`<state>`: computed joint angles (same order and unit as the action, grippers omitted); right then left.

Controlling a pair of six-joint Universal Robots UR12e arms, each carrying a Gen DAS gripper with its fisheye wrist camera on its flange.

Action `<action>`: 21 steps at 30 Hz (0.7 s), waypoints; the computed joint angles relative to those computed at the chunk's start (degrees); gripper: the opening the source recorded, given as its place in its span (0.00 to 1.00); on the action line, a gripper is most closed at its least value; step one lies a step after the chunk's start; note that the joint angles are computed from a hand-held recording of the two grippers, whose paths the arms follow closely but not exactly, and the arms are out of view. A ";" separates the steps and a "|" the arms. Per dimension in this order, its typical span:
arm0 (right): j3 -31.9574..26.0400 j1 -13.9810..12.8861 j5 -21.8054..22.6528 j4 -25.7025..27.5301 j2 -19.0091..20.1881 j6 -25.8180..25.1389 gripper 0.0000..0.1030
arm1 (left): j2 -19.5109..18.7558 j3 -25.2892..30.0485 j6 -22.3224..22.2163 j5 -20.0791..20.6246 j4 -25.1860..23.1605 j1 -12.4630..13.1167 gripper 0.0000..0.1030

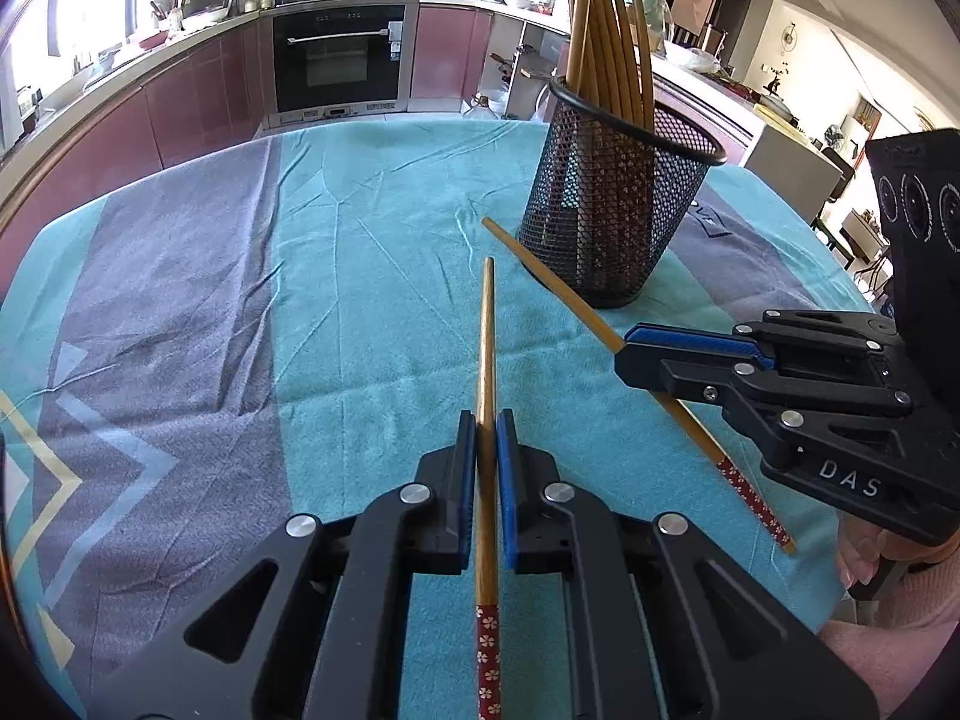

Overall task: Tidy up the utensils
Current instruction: 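Close the right tool on a chopstick while the left tool grasps the other chopstick, then lift the right tool's chopstick upright toward the mesh cup while the left tool lifts its chopstick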

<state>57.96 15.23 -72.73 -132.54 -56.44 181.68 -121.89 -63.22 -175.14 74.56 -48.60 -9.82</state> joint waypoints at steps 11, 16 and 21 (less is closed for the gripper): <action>2.20 -0.57 2.58 -4.76 -1.62 1.22 0.05 | 1.58 -1.62 -1.02 -2.07 3.24 0.72 0.07; 2.77 -0.81 3.75 -6.28 -2.14 1.91 0.05 | 2.60 -2.67 -1.73 -4.72 4.78 1.45 0.07; 3.42 -1.05 3.95 -8.04 -2.68 2.60 0.05 | 3.40 -3.33 -2.33 -6.32 5.82 1.84 0.07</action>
